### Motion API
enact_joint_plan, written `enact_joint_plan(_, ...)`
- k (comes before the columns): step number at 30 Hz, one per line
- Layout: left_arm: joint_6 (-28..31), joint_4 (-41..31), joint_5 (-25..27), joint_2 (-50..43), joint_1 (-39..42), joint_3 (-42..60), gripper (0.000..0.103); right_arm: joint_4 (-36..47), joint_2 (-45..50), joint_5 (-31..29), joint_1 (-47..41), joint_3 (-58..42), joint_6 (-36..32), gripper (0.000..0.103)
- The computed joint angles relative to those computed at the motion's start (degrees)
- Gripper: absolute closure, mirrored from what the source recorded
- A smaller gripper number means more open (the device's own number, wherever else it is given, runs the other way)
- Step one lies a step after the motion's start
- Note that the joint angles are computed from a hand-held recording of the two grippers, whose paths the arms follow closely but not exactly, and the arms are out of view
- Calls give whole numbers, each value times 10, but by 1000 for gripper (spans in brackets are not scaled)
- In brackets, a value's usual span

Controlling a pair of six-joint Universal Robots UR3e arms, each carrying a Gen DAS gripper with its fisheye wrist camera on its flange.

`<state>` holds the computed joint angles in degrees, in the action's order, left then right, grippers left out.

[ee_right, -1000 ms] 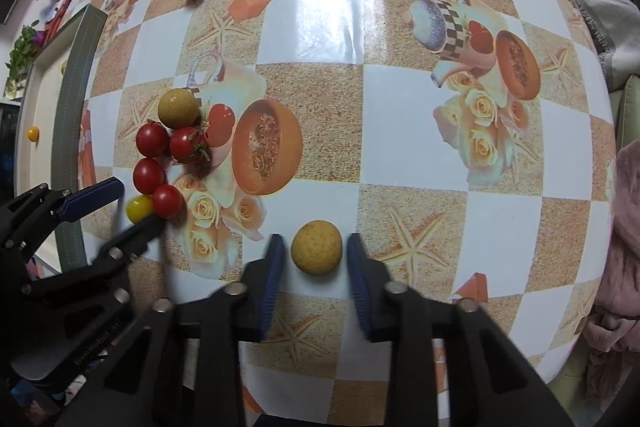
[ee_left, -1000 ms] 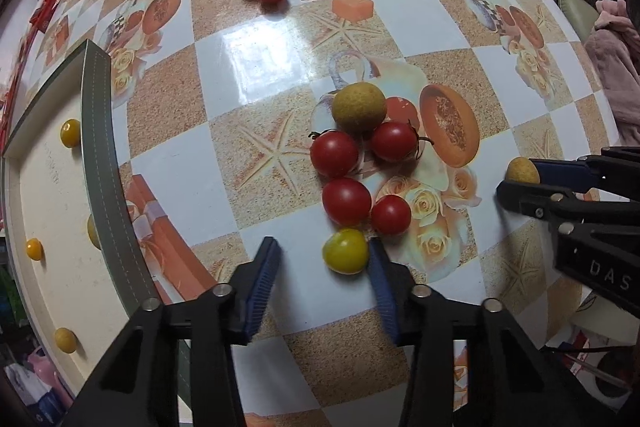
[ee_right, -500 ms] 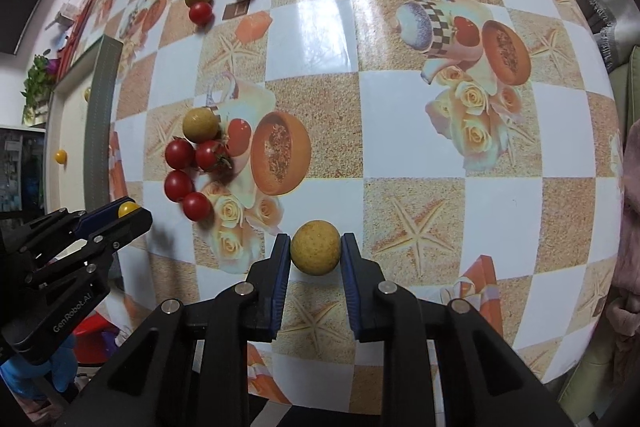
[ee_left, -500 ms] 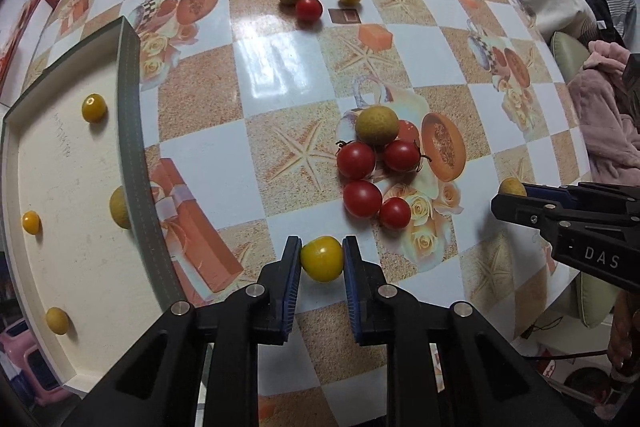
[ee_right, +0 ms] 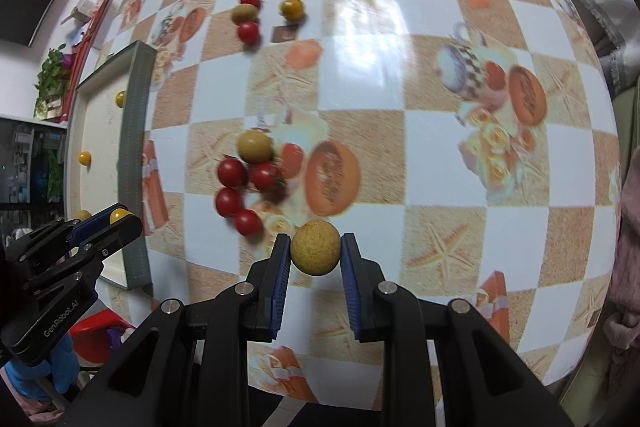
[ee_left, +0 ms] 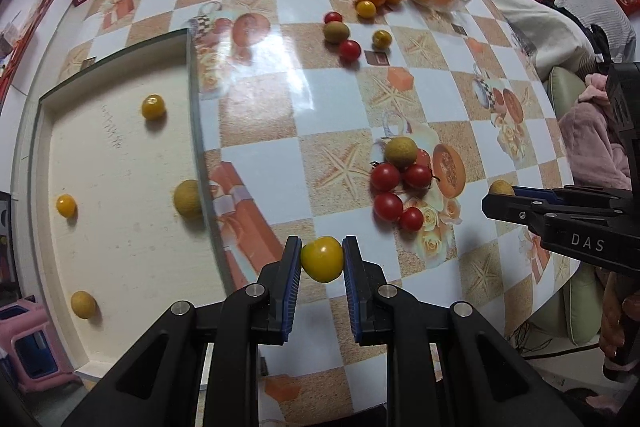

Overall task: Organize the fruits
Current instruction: 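Carry both fruits into the white tray and open both grippers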

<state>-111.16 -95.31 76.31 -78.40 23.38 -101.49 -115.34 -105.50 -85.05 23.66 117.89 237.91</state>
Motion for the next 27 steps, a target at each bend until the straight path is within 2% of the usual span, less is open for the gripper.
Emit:
enact_joint_plan(10, 3, 6, -14, -47, 72, 51, 81, -8, 150, 0, 10, -153, -62, 76)
enact_joint_plan(17, -11, 37, -10, -92, 116, 74, 81, 13, 284, 6, 26, -316, -113, 76)
enact_joint_plan(27, -39, 147, 22, -158, 144, 56, 81, 87, 490, 30, 34, -602, -177, 76)
